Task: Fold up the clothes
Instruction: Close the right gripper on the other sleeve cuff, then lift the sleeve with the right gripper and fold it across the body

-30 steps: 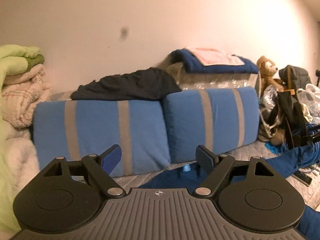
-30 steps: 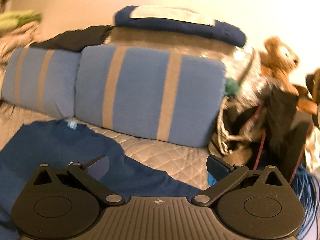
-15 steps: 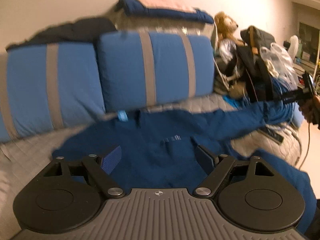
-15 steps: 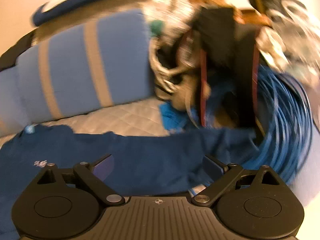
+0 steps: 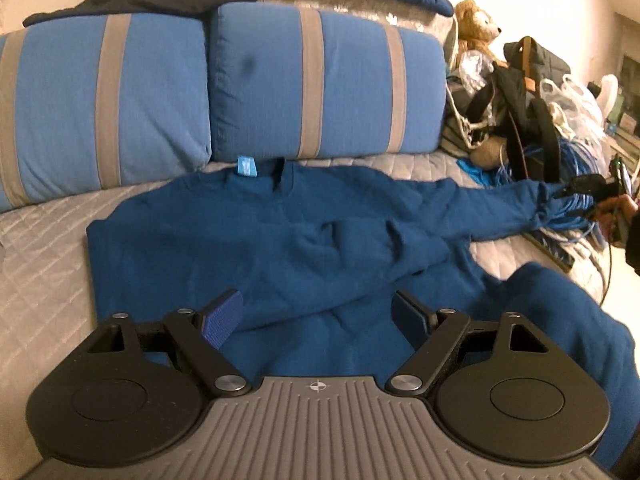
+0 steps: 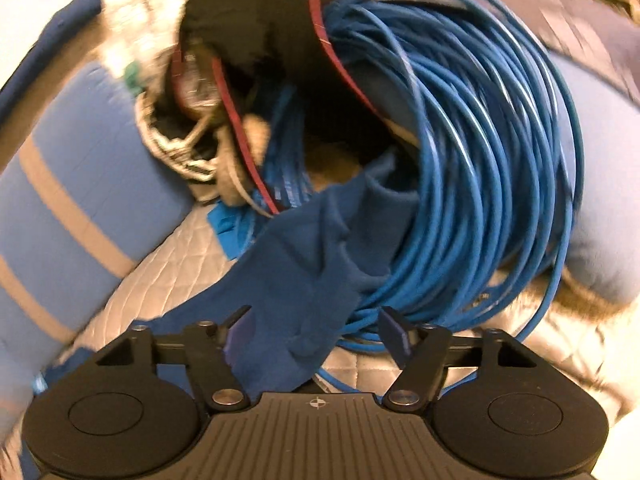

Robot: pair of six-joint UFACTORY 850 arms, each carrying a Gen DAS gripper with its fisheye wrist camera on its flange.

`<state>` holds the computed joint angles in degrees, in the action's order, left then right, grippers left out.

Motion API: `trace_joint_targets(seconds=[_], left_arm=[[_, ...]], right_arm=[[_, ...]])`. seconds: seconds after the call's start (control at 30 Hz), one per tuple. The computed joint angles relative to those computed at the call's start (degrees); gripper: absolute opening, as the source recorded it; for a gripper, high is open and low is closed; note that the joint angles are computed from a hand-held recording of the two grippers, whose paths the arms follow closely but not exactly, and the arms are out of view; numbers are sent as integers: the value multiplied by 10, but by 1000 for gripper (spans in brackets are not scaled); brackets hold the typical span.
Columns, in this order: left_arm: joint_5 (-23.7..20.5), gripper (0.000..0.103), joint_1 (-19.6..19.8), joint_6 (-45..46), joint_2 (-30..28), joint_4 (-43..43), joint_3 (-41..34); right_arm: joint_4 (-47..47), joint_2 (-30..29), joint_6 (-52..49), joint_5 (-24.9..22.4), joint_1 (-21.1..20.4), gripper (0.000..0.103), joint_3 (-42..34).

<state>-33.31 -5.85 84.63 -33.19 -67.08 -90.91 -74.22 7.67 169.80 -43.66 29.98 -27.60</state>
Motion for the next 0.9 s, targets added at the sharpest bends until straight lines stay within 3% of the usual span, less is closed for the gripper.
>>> trace_joint_targets(seconds=[0.37,0.43,0.6,0.9], left_arm=[[-34,82,10,3,-7,-34,-2],[-38,82,11,-7,-9,-29,-5],[-76,82,18,-32,-25,-20,-25],[-71,82,16,-31,-23,-18,-22]], right_arm=[[-23,-45,62,-16,-22,44,-14],[-13,-52,54,-23,-21,38,-19],[15,-55,41,-23,-26,11,-20],[6,-37,-19,-74,6,9,-37]])
